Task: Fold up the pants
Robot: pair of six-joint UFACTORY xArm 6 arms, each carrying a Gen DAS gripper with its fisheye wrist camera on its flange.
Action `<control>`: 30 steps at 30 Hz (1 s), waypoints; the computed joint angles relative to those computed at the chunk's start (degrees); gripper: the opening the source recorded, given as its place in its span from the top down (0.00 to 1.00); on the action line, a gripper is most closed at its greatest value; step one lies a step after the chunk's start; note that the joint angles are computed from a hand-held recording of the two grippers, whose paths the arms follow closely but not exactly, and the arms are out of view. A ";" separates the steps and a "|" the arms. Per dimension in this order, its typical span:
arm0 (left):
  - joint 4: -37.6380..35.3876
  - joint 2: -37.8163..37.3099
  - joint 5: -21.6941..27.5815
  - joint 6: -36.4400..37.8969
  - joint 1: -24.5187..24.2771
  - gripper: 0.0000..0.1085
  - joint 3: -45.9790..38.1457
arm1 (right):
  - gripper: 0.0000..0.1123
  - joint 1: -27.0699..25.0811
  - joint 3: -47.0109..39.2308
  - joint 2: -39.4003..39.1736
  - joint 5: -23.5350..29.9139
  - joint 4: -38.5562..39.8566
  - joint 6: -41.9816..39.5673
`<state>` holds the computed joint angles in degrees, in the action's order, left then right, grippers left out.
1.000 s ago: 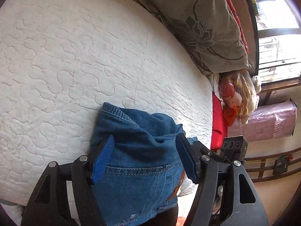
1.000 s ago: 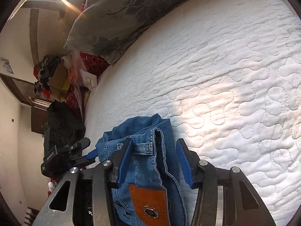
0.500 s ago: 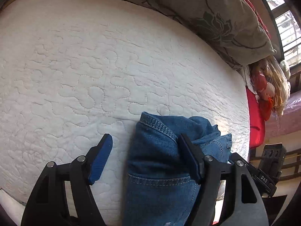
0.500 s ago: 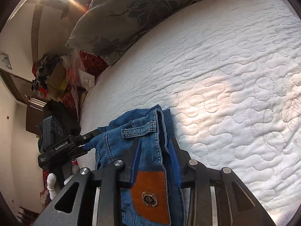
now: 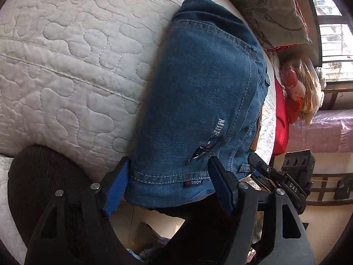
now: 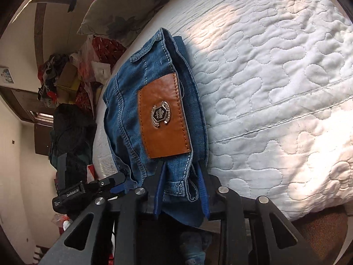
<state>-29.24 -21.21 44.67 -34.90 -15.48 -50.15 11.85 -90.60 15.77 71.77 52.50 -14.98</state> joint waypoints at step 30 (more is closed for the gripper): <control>9.22 26.46 -3.02 7.39 4.88 0.35 -29.59 | 0.74 8.78 -33.49 21.88 -9.27 -18.52 3.86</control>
<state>-20.03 5.25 41.65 -27.51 -10.60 -79.75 20.64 -124.09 37.65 62.50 33.99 -11.12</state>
